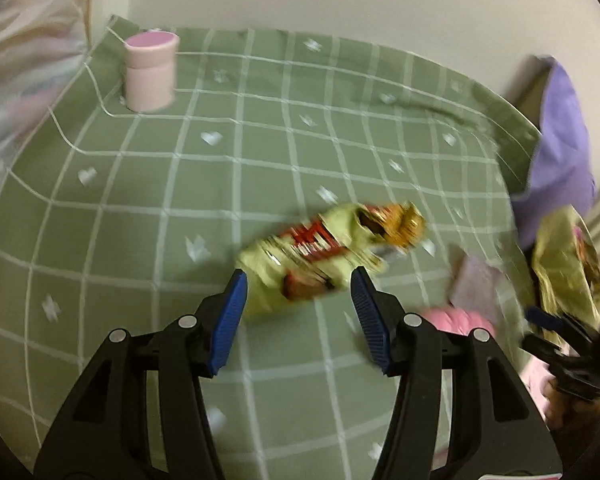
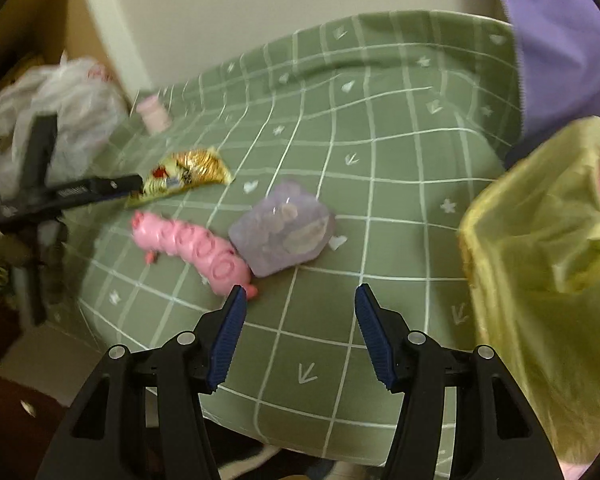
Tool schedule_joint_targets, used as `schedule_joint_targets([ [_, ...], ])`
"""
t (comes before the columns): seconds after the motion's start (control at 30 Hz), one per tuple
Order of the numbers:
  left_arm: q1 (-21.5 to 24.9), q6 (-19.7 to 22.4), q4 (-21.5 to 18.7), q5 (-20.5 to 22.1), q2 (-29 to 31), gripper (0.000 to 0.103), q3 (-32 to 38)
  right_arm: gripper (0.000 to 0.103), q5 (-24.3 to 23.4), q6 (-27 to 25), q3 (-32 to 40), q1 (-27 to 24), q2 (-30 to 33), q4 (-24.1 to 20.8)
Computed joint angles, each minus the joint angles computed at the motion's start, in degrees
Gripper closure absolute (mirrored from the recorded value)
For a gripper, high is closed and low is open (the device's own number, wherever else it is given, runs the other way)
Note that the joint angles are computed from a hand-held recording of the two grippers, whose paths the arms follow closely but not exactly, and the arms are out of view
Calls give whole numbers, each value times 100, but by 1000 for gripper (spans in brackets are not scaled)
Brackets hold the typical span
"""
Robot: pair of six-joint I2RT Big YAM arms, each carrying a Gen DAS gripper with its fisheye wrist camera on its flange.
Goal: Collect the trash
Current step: 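Grasp the translucent pink wrapper with the right tool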
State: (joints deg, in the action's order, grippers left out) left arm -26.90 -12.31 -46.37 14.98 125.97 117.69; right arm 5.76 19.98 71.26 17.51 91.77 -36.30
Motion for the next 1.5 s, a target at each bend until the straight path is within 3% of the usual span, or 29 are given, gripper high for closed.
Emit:
schedule_joint_targets([
  [0.17, -84, -186, 283, -255, -422, 52, -498, 50, -265, -270, 39, -120, 236, 266],
  [0.27, -80, -300, 423, -517, -648, 51, -673, 50, -798, 125, -24, -344, 281, 815],
  [0.33, -88, -275, 465, -758, -758, 50, -735, 50, -964, 335, 66, -435, 408, 946],
  [0.5, -76, -206, 447, -1108, -970, 49, -958, 57, -781, 230, 431, -378, 757, 724],
  [0.63, -66, -262, 439, -1149, -1040, 49, -1051, 77, -404, -376, 774, -197, 963, 345],
  [0.67, -68, -263, 425, -1150, -1042, 49, -1048, 78, -359, -441, 802, -173, 986, 328],
  [0.73, -72, -255, 443, -1139, -1066, 49, -1086, 94, -422, -472, 838, -180, 1003, 291],
  [0.8, -75, -222, 452, -1122, -1072, 49, -1091, 96, -480, -434, 831, -185, 985, 315],
  [0.93, -59, -73, 454, -1040, -1013, 49, -1056, 97, -581, -312, 696, -223, 768, 466],
  [1.17, 32, 434, 307, -676, -413, 48, -367, 99, -171, -94, 525, -233, 308, 545],
  [1.37, 64, 265, -239, -455, 404, 48, 783, 99, 174, 78, 353, -219, -78, 389],
  [1.5, 18, 128, -295, -6, 329, 48, 641, 99, 339, 187, 206, -204, -278, 357],
])
